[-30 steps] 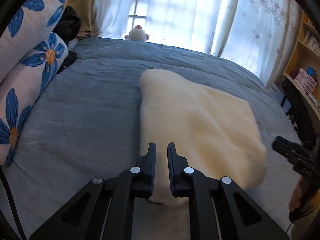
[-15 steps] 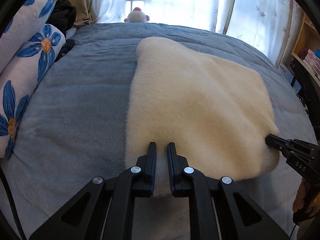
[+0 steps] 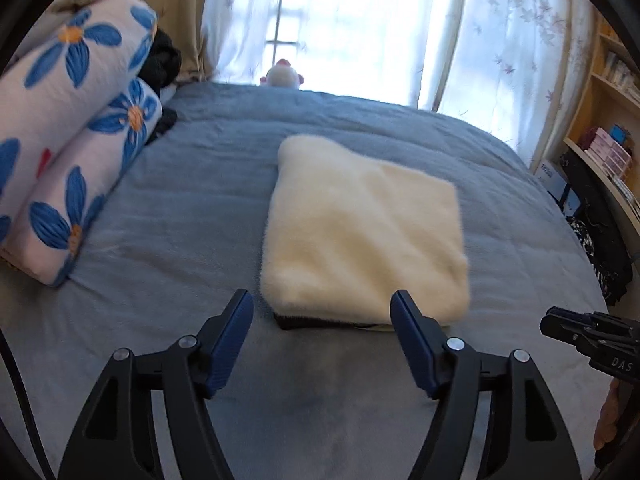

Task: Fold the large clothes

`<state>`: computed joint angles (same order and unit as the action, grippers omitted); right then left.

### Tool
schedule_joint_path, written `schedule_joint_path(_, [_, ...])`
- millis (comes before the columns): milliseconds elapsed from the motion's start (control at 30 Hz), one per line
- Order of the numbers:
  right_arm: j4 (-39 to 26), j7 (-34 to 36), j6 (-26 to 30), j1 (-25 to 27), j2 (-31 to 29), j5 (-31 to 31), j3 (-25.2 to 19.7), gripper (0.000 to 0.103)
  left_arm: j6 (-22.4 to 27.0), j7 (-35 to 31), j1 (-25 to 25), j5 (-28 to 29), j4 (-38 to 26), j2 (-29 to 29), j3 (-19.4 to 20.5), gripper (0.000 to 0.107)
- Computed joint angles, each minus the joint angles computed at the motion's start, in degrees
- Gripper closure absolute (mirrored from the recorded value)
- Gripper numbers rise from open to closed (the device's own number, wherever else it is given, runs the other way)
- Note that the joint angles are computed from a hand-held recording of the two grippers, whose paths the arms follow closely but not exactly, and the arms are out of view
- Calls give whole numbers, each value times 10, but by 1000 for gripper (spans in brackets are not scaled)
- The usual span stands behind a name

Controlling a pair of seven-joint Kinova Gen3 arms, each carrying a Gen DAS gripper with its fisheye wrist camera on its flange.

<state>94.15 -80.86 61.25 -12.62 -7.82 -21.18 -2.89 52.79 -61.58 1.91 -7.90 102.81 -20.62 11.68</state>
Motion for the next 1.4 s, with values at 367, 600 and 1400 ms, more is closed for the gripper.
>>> schedule_joint_path(367, [-42,-38,178,-1,-175,38,31,41,208,53,-17,26,-112,-146,133,10])
schedule_joint_path(600, [-47,-23,244,7,-259,83,28,38,273,64,-60,92,-149,-191,188,5])
schedule_joint_path(1400, [171,-73,235,61,-461,119,83,7,396,144,-279,325,-144,-362,331,5])
